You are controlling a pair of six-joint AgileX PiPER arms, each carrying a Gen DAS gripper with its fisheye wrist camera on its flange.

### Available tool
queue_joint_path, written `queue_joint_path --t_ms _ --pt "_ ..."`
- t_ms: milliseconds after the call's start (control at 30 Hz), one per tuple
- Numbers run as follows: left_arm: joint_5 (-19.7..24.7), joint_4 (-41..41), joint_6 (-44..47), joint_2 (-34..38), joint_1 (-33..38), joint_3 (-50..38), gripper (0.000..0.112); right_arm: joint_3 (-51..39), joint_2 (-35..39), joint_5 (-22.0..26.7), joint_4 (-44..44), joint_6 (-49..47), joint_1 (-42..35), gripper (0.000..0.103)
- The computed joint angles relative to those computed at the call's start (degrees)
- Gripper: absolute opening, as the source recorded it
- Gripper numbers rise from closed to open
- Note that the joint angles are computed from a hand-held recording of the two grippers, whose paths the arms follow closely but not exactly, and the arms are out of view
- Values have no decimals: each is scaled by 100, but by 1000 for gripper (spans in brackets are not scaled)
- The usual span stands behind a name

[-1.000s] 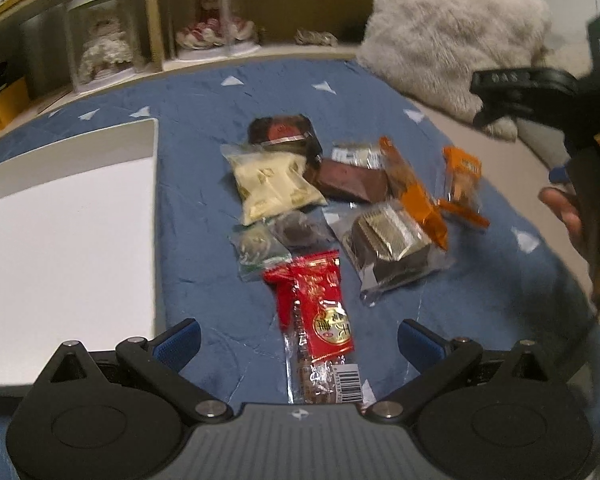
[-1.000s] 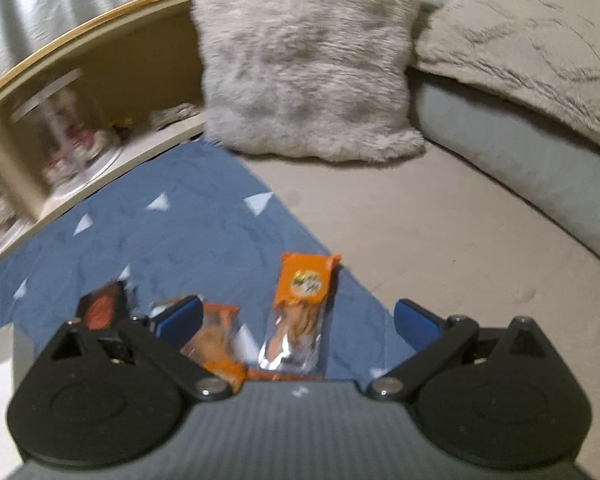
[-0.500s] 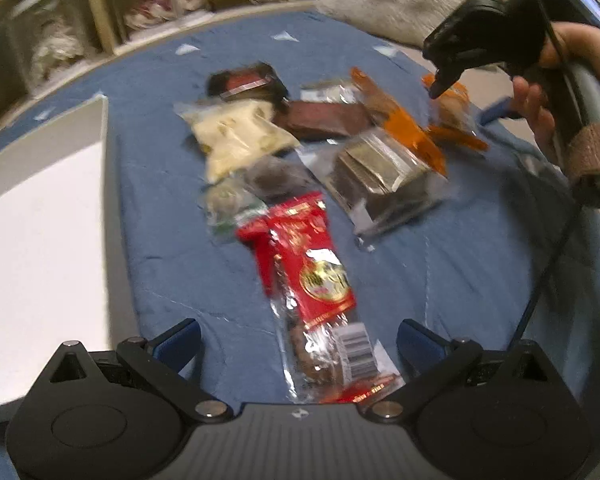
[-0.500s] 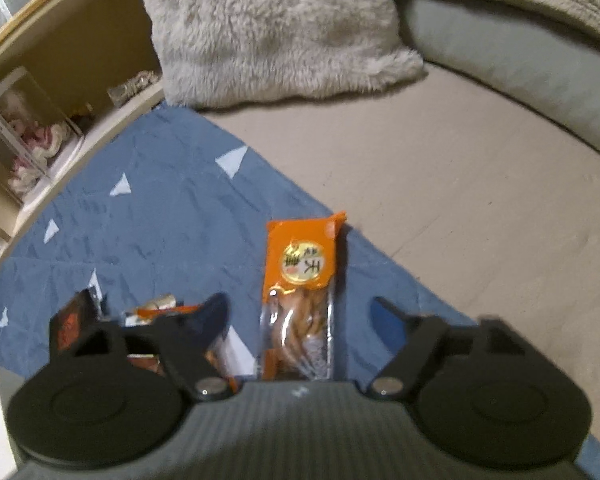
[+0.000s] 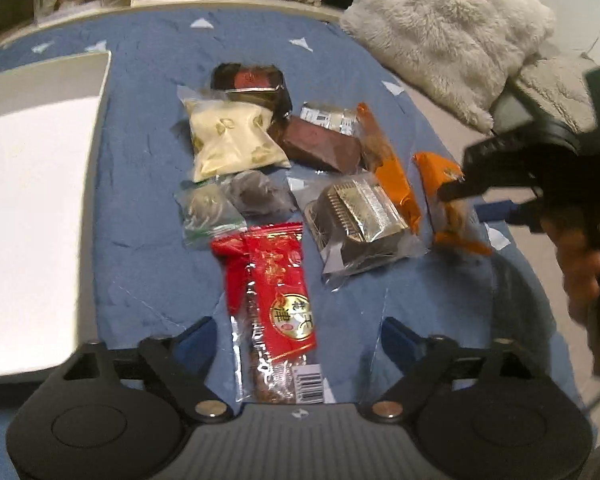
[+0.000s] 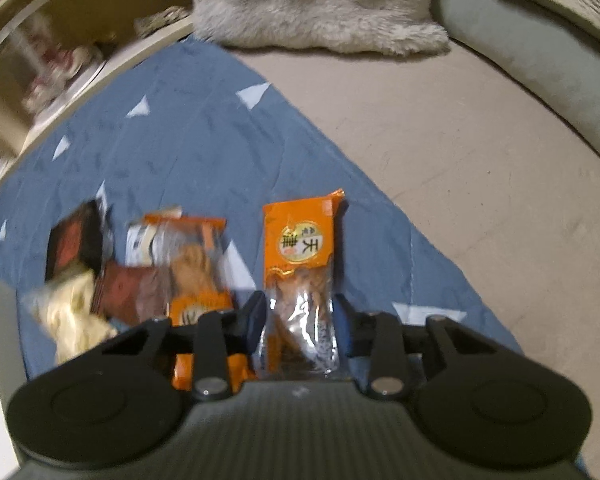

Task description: Organize snacks

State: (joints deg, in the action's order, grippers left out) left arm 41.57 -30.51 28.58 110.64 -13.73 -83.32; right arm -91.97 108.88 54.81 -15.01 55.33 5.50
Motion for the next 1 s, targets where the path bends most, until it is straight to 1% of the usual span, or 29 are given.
queue_joint_path --t_ms 133,200,267,333,433,533,633,767,900,1000 --pt "65 340 -408 183 -30 -186 68 357 -329 -22 268 -357 3 41" --pt "35 337 -426 205 -4 -207 63 490 -450 -29 359 -428 3 41" --pt "49 277 -384 245 37 -263 54 517 -489 5 369 -439 35 41" --pt "44 330 -409 286 56 -305 48 552 -540 29 356 -428 84 40" --pt "124 157 -272 259 143 -285 46 543 -572 52 352 -422 146 39" --pt "252 222 -294 124 184 -234 45 610 -702 54 272 -353 243 37" --pt "201 77 -126 -118 267 -37 45 738 -928 29 116 -222 353 36" --pt "274 -188 81 -431 459 78 45 864 -1175 19 -87 -11 504 35" --pt "446 -387 184 -662 707 -51 45 1033 -1463 -69 -387 330 709 35" --pt "523 -371 145 -755 843 -248 45 1125 -1682 -200 -585 549 901 35"
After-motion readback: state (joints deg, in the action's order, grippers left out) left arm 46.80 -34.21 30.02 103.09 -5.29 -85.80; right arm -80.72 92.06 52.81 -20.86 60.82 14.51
